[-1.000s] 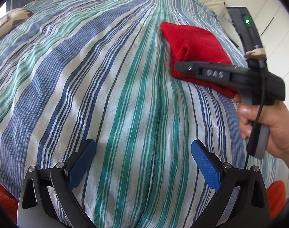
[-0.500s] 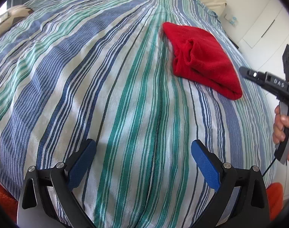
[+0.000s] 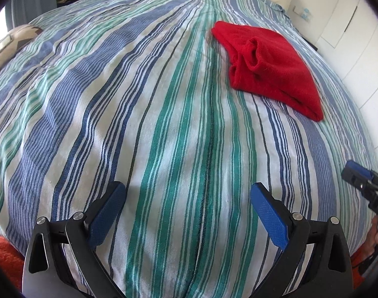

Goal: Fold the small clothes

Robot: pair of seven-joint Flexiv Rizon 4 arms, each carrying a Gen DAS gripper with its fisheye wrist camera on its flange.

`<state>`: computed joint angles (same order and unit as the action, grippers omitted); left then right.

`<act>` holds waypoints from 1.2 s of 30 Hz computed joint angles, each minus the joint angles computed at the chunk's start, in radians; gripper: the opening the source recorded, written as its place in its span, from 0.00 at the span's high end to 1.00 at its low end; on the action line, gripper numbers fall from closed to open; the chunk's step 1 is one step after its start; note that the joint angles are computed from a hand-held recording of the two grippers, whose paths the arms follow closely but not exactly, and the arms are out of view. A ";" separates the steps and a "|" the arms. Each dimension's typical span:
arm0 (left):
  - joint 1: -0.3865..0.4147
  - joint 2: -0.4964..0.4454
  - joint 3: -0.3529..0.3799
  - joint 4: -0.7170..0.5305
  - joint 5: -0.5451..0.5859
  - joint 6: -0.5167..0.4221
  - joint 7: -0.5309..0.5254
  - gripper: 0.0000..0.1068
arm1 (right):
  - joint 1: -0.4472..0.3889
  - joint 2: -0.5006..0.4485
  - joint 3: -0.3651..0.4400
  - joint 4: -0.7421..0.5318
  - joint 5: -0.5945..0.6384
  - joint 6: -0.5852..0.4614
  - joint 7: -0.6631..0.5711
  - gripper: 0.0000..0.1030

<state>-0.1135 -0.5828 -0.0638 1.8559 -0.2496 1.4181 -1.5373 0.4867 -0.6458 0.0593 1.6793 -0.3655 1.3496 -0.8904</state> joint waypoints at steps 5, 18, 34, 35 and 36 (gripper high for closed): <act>-0.044 -0.007 0.056 -0.022 0.043 -0.020 -0.024 0.06 | 0.081 0.064 -0.103 0.158 -0.002 0.105 0.167 0.33; -0.113 -0.027 0.143 -0.060 0.159 -0.037 -0.099 0.04 | 0.181 0.079 -0.237 0.246 -0.138 0.168 0.285 0.21; -0.128 -0.029 0.165 -0.058 0.220 -0.023 -0.136 0.04 | 0.363 0.040 -0.424 0.306 -0.048 0.286 0.253 0.08; -0.127 -0.026 0.163 -0.057 0.218 -0.027 -0.135 0.04 | 0.363 0.040 -0.423 0.306 -0.040 0.286 0.246 0.07; -0.127 -0.022 0.162 -0.056 0.216 -0.032 -0.137 0.04 | 0.362 0.039 -0.420 0.304 -0.033 0.284 0.240 0.07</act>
<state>-0.2408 -0.6043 0.0984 1.8004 -0.0337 1.3860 -1.6741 0.8485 -0.6068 -0.3606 1.9829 -0.3988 1.6341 -0.6508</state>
